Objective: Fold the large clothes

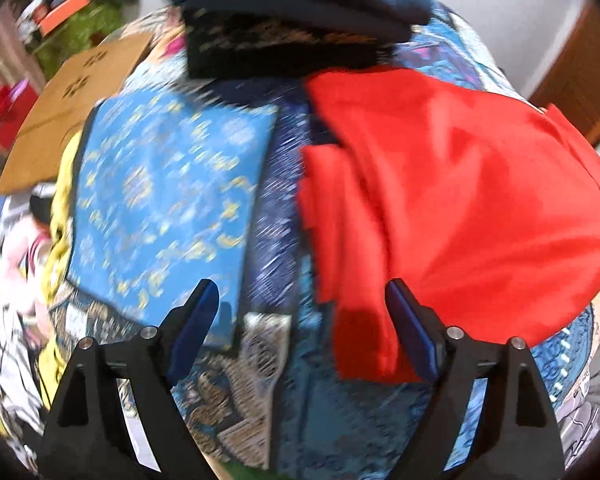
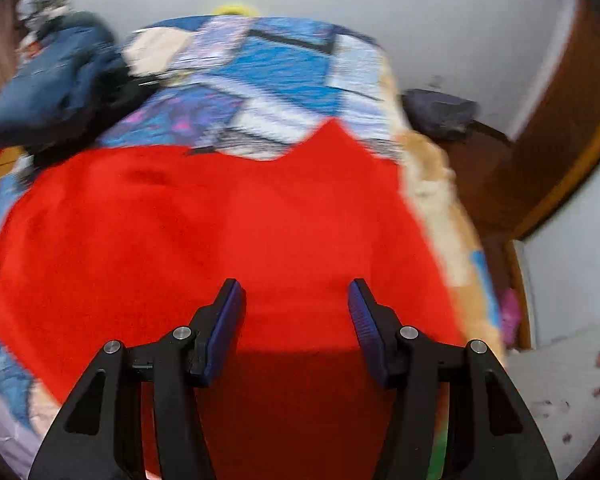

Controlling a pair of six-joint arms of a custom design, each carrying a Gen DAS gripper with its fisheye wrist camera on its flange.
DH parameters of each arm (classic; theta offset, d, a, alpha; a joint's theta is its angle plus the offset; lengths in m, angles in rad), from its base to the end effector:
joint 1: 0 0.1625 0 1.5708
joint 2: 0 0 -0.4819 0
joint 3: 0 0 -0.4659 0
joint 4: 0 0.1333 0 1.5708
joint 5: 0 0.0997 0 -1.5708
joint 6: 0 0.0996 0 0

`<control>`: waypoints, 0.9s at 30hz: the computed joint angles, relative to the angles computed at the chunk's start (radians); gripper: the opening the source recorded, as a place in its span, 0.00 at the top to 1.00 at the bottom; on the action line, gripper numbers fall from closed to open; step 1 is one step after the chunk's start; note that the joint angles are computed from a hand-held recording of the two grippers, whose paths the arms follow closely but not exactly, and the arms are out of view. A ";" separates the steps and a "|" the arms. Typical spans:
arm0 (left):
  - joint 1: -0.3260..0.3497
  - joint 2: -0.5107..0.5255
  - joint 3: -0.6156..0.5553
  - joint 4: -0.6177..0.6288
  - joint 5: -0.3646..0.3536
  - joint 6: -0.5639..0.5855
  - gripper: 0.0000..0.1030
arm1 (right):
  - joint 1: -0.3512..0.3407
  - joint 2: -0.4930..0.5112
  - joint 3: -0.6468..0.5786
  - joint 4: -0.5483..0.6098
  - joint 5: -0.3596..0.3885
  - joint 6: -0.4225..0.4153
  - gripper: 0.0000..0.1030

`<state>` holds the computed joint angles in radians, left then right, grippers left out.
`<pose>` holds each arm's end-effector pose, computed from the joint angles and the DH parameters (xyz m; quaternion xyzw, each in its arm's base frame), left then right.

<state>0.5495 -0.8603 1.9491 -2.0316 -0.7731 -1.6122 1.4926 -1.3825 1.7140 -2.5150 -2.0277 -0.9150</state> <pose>-0.3793 -0.4722 0.0001 -0.1404 0.8734 -0.2860 0.3683 0.0372 -0.6687 0.4685 0.3149 -0.8763 0.1554 0.3298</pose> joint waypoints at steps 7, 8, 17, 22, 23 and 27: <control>-0.046 -0.024 -0.014 0.077 0.064 -0.184 0.17 | 0.006 -0.045 -0.009 0.082 0.064 0.104 0.50; -0.051 -0.023 -0.019 0.075 0.074 -0.192 0.17 | 0.013 -0.058 0.002 0.088 0.083 0.096 0.50; -0.093 0.010 -0.013 -0.166 0.102 -0.181 0.17 | 0.050 -0.124 0.073 0.172 0.205 0.071 0.43; -0.085 0.037 0.009 -0.269 0.065 -0.225 0.17 | 0.058 -0.129 0.109 0.186 0.236 0.060 0.40; -0.081 0.043 0.014 -0.292 0.054 -0.229 0.17 | 0.058 -0.126 0.114 0.188 0.236 0.063 0.40; -0.067 0.060 0.049 -0.429 0.011 -0.208 0.17 | 0.055 -0.108 0.135 0.203 0.199 0.078 0.40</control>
<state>0.4823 -0.8005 1.9982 -2.4606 -0.7621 -1.8206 1.5478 -1.4904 1.8490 -2.3121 -1.8287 -0.8371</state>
